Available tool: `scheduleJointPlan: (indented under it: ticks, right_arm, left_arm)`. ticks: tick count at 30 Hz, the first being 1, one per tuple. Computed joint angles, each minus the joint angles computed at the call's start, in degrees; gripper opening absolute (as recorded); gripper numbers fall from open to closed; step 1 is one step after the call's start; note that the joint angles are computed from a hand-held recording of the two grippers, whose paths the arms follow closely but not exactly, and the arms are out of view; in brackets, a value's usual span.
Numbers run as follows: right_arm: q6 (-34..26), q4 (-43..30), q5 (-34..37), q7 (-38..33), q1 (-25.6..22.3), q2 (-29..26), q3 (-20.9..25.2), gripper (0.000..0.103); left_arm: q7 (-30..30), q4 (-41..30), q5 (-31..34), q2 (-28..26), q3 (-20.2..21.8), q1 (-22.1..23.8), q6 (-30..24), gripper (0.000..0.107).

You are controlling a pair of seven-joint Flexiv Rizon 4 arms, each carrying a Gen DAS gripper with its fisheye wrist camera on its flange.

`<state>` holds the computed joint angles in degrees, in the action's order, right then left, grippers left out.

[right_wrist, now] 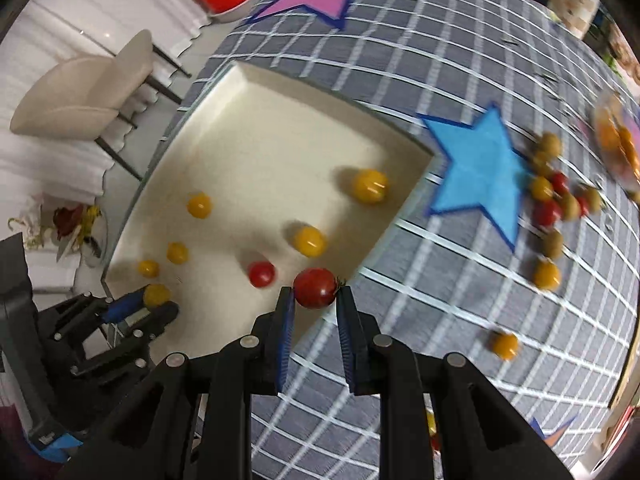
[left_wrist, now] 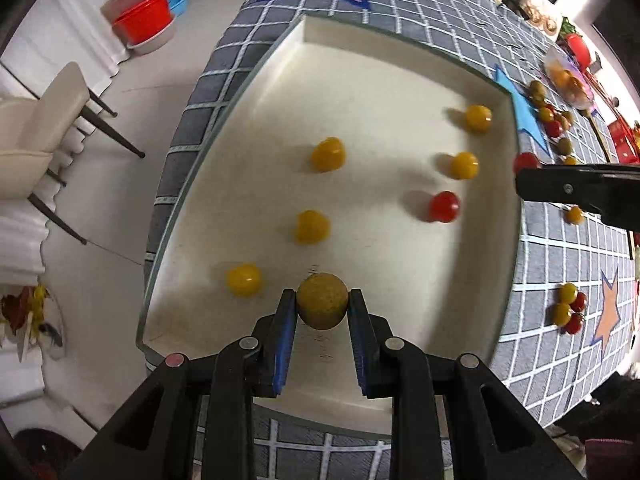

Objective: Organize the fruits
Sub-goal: 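Carry the yellow and red tomatoes over the white tray, then open both tools to release the tomatoes into the tray, then move both tools back over the remaining tomatoes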

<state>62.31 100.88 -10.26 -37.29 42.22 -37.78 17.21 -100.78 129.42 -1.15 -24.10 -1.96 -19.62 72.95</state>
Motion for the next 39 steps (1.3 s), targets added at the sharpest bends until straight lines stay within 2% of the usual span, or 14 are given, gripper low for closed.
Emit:
scheduleJointPlan:
  ticks: [13, 22, 23, 24, 26, 28, 30, 31, 32, 34, 39]
  right_arm:
    - [-6.8, -14.8, 2.6, -6.2, 1.2, -10.2, 1.1, 0.023]
    - [-8.1, -17.5, 3.4, -7.0, 2.3, -12.1, 0.1, 0.024]
    - [-8.2, -17.9, 3.5, -7.2, 2.3, -12.4, 0.1, 0.024]
    - [-8.2, -17.9, 3.6, -7.3, 2.3, -12.3, 0.2, 0.024]
    - [-8.2, -18.1, 3.9, -7.6, 2.2, -12.5, 0.3, 0.024]
    - [-8.3, -18.5, 4.2, -8.0, 2.1, -12.7, 0.4, 0.025]
    - [-8.0, -18.3, 4.7, -8.5, 1.7, -12.6, 0.7, 0.03]
    - [-7.8, -18.2, 4.9, -8.7, 1.6, -12.5, 0.8, 0.044]
    - [-7.7, -18.0, 4.8, -8.7, 1.7, -12.2, 0.5, 0.067]
    - [-6.1, -17.1, 5.0, -8.5, 1.7, -11.7, 0.3, 0.083]
    - [-1.8, -13.4, 5.2, -6.2, 1.2, -8.7, -0.5, 0.083]
  left_arm:
    - [0.0, 0.6, 1.1, -1.9, 1.3, -0.5, 2.6, 0.027]
    - [-1.0, -0.2, 3.5, -1.8, 2.7, -2.5, 2.2, 0.028]
    - [-1.4, -0.2, 3.8, -1.7, 2.9, -2.8, 1.9, 0.03]
    - [-1.9, -0.5, 4.2, -1.6, 3.3, -3.2, 1.5, 0.049]
    - [-3.6, -0.9, 5.6, -1.5, 4.4, -4.4, 1.5, 0.075]
    - [-5.0, -1.1, 7.6, -1.3, 5.6, -5.3, 1.7, 0.075]
    - [-4.7, -1.4, 7.9, -1.3, 5.0, -4.8, 0.1, 0.075]
    - [-4.9, -1.5, 8.2, -1.2, 4.9, -4.8, -0.3, 0.075]
    - [-4.8, -1.5, 8.3, -1.2, 4.6, -4.5, -0.5, 0.075]
    - [-4.8, -1.5, 8.1, -0.9, 4.0, -4.0, -0.9, 0.075]
    - [-3.9, -2.0, 8.6, -0.2, 3.1, -3.7, -2.2, 0.075]
